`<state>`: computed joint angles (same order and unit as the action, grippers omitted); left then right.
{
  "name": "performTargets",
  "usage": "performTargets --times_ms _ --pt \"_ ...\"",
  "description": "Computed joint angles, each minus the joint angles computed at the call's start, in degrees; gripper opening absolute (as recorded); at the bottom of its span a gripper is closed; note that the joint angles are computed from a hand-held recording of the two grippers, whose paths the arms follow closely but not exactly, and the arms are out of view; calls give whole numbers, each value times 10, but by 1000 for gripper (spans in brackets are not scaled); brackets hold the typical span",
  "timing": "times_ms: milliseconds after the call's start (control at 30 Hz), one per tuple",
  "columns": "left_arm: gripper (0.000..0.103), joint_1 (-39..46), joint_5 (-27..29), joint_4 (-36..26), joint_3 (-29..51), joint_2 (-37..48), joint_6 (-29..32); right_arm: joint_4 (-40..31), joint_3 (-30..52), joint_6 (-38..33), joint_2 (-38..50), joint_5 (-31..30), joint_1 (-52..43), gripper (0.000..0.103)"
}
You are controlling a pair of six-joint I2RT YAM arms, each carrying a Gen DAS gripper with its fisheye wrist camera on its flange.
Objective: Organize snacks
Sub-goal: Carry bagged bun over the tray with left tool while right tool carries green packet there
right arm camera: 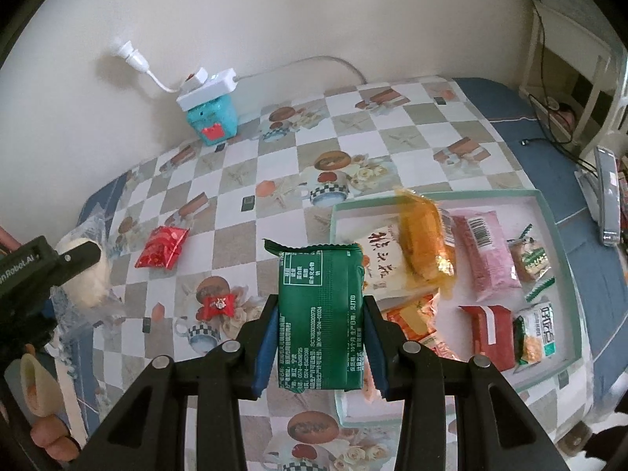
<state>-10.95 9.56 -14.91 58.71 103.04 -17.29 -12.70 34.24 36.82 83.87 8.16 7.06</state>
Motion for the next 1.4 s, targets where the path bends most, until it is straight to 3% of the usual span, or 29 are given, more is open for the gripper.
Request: performTargets --times_ms 267,833,1033,1400 --pt "56 -54 -37 -7 1 -10 -5 -3 -24 -29 -33 -24 -76 42" --pt "56 -260 -85 -27 37 27 -3 1 -65 -152 -52 -136 -379 42" --pt "56 -330 -111 -39 63 58 -1 2 -67 -187 -41 -167 -458 42" --pt "57 -388 -88 -50 119 134 0 25 -46 -229 53 -174 -533 42"
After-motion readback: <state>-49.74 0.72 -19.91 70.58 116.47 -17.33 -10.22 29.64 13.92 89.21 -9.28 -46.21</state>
